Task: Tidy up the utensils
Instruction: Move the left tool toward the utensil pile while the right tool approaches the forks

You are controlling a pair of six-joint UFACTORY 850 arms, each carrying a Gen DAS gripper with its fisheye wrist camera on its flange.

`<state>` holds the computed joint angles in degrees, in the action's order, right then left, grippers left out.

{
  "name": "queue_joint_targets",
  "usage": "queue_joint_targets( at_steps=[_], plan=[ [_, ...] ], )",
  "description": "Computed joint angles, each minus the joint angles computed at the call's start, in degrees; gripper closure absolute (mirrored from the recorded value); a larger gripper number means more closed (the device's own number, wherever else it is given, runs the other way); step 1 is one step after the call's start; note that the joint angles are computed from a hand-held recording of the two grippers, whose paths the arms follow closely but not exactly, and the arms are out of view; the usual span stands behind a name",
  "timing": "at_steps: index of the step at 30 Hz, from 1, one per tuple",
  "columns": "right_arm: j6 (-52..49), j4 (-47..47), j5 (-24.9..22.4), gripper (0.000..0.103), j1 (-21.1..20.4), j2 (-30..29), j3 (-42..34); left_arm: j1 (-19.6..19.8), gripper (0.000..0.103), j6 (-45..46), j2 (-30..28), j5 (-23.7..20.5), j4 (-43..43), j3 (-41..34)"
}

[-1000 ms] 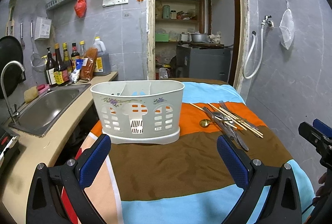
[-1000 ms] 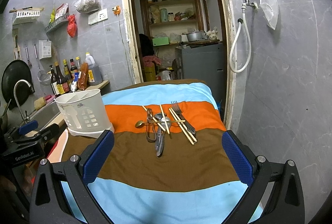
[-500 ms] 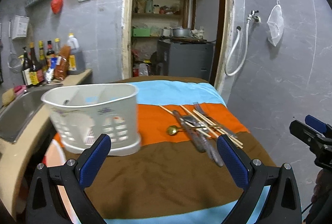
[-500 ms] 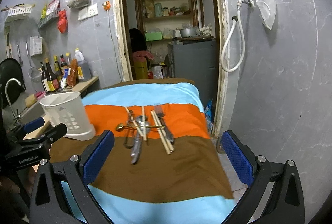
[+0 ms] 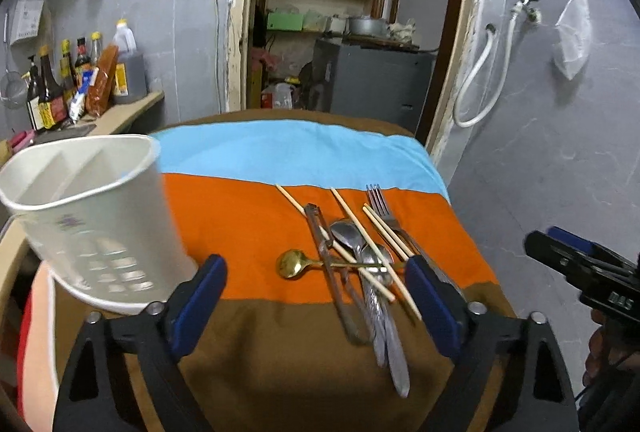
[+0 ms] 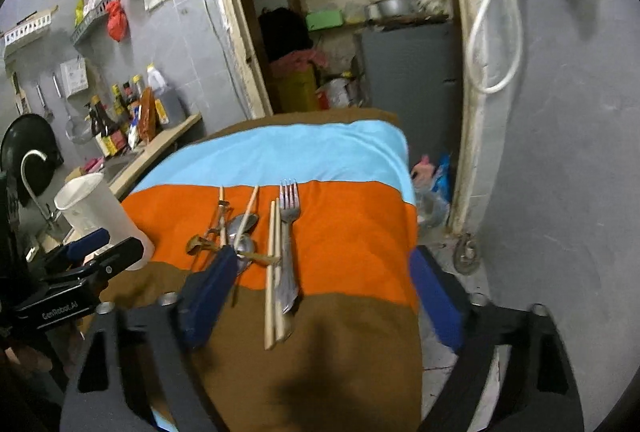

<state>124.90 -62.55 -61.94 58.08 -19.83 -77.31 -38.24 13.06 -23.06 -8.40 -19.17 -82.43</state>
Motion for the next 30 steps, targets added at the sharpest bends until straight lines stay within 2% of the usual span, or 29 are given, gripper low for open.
queue_joint_targets(
  at_steps=[2,7,8,10,13,14,16,19,24,30],
  plan=[
    [-1.04,-0.84,5.34,0.045,-2.80,1.10,2.30,-0.53,0.026,-7.99,-2.61,-1.58,7.46,-3.37],
    [-4.10,-3.17,17.40,0.061,-9.16,1.83,5.28,-1.48,0.042,-20.99,-8.54,-5.28,19.91,-11.30],
    [-4.92,-3.58,19.48,0.065,-10.28,1.54,5.25,-1.54,0.048,-22.60,-9.89,-6.67,21.62,-13.18],
    [-6.17,-4.82,24.21,0.069,-12.47,0.71,4.89,-1.55,0.053,-24.73,-12.78,-10.08,23.39,-17.16],
    [-10.31,-4.44,30.34,0.070,-15.20,-0.80,3.82,-0.89,0.060,-21.24,-16.13,-14.98,18.36,-22.04],
    [-13.99,-2.37,32.50,0.070,-16.18,-2.04,2.47,-0.45,0.062,-18.87,-17.64,-17.59,15.05,-24.26],
    [-21.67,2.59,35.70,0.071,-17.84,-4.57,-0.27,0.05,0.067,-17.23,-18.95,-19.87,12.15,-26.01],
    [-33.38,11.59,38.15,0.081,-19.91,-7.98,-4.07,0.83,0.074,-14.69,-20.94,-23.39,7.92,-28.72],
    [-39.21,16.06,41.71,0.081,-21.84,-10.11,-6.30,2.47,0.077,-12.17,-23.65,-28.08,0.65,-32.70],
    [-57.23,31.46,45.42,0.086,-23.96,-12.34,-9.25,3.60,0.079,-10.20,-25.43,-32.33,-4.02,-35.15]
  ],
)
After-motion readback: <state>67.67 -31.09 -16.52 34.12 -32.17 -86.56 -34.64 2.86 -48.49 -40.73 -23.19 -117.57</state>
